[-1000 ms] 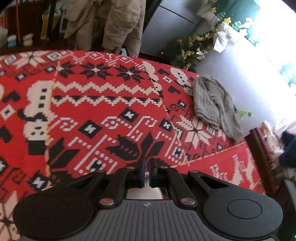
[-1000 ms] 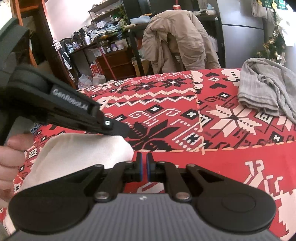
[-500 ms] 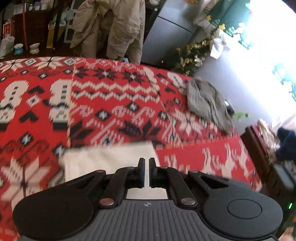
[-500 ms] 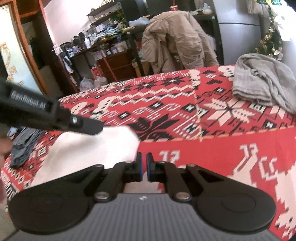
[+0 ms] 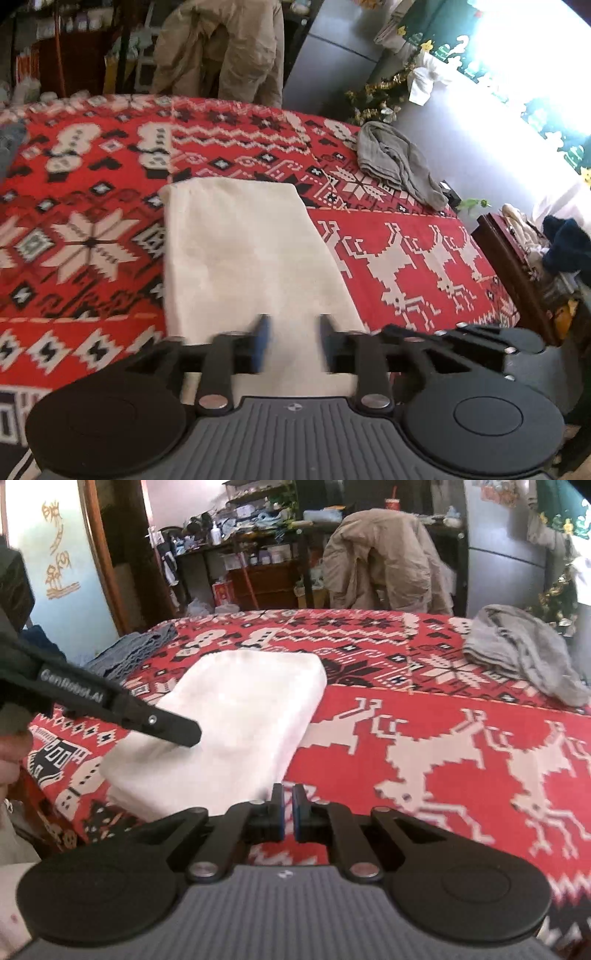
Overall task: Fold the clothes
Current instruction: 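Open the right gripper and release the folded cream vest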
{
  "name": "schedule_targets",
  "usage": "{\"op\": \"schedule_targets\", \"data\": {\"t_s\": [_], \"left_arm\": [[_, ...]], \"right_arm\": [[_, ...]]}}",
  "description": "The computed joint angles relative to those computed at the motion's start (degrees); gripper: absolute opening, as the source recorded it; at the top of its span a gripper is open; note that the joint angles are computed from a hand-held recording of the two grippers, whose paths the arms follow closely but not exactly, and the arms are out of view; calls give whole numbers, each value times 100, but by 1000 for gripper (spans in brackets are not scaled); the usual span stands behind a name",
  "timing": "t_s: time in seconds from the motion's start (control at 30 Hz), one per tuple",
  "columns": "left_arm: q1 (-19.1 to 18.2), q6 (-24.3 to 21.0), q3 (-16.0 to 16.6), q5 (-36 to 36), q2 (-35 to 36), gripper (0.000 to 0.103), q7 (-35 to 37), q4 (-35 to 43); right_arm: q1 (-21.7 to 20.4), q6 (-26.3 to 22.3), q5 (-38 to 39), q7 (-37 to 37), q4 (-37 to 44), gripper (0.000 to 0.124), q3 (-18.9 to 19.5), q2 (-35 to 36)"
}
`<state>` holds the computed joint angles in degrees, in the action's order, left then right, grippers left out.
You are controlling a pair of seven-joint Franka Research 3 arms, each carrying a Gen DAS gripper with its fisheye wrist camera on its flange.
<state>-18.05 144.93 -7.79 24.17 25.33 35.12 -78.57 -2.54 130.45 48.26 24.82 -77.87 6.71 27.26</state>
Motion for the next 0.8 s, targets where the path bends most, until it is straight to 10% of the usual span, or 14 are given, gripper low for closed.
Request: {"op": "schedule_targets", "data": {"t_s": [0.23, 0.6, 0.8], "left_arm": [[-587, -763, 338, 1715, -525, 79, -1045, -446], [-611, -1874, -8, 2410, -898, 88, -2047, -880], [-585, -1770, -125, 2955, -1299, 92, -2865, -1499]], "right_arm": [[45, 533, 296, -146, -823, 47, -112, -753], [299, 957, 625, -538, -1593, 94, -266, -1435], [446, 1546, 1277, -1608, -2139, 102, -273, -1816]]}}
